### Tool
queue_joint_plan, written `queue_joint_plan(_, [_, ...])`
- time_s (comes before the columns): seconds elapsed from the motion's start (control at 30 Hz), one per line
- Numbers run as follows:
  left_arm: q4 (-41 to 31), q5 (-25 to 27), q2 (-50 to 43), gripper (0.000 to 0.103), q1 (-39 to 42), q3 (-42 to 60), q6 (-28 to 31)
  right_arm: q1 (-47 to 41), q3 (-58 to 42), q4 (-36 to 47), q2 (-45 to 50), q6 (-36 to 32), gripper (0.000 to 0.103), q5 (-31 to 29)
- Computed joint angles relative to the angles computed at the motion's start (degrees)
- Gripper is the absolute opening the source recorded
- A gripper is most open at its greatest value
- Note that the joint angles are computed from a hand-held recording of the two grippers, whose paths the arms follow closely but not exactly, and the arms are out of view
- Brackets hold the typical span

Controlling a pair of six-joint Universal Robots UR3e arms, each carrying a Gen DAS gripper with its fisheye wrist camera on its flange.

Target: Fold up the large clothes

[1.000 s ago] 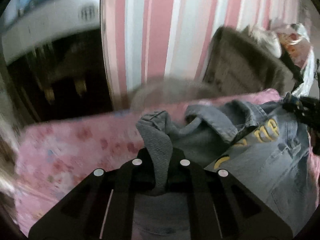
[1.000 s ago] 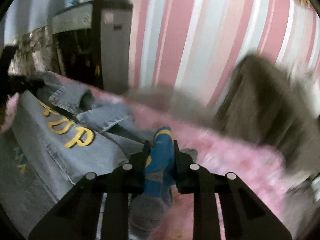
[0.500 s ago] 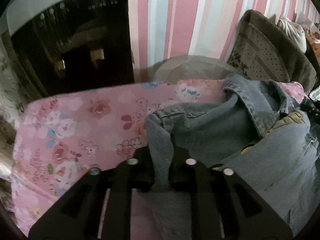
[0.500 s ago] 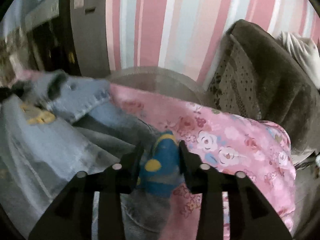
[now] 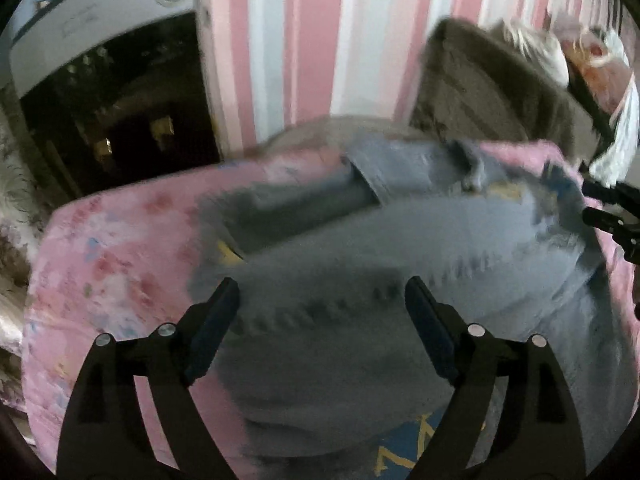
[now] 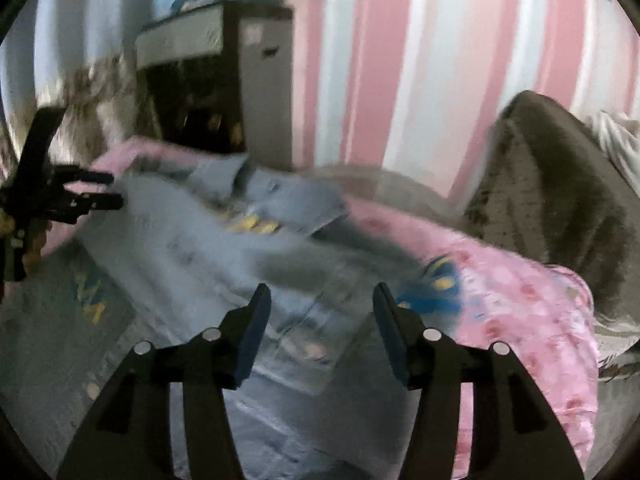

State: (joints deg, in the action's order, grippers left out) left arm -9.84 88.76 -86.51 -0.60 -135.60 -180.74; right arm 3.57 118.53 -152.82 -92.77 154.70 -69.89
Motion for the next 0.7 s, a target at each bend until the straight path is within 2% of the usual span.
queue_joint_plan(0.03, [1.5, 3.1, -2.7, 0.085, -2.3, 0.7, -0.5, 0.7, 0.1, -0.4, 1.0, -0.1, 0.053, -0.6])
queue_joint_plan(0.13, [2.0, 4.2, -5.9, 0.086, -2.9, 1.5, -0.2, 3.1, -0.5, -2.6, 6.0, -0.1, 0.052, -4.4])
queue_joint_plan(0.3, [1.9, 6.8, -8.6, 0.088, -4.7, 3.1, 0.6, 0.3, -0.3, -2.4, 8.4, -0.1, 0.051, -1.0])
queue_joint_plan(0.43, [0.9, 5.3, -6.9, 0.089, -3.4, 2.6, 0.1, -0.2, 0.7, -1.0, 5.5, 0.2, 0.053, -0.2])
queue_joint_plan(0.47, [0.3, 5.8, -6.4, 0.091, -3.4, 2.7, -0.5, -1.2, 1.6, -0.6, 3.9, 0.0, 0.059, 1.3])
queue_joint_plan(0.5, [-0.8, 7.9, -5.6, 0.097, -4.5, 2.9, -1.7, -2.6, 2.9, 0.4, 1.3, -0.3, 0.077, 2.9])
queue_joint_plan(0.57, [-1.6, 12.5, -4.7, 0.1, -6.8, 3.1, -3.8, -5.0, 6.1, 0.9, -4.2, -0.7, 0.095, 4.8])
queue_joint_plan(0.7, [-5.0, 14.2, 0.5, 0.1, -7.7, 1.3, -6.0, -8.8, 10.5, 5.9, -14.8, -2.2, 0.099, 4.3])
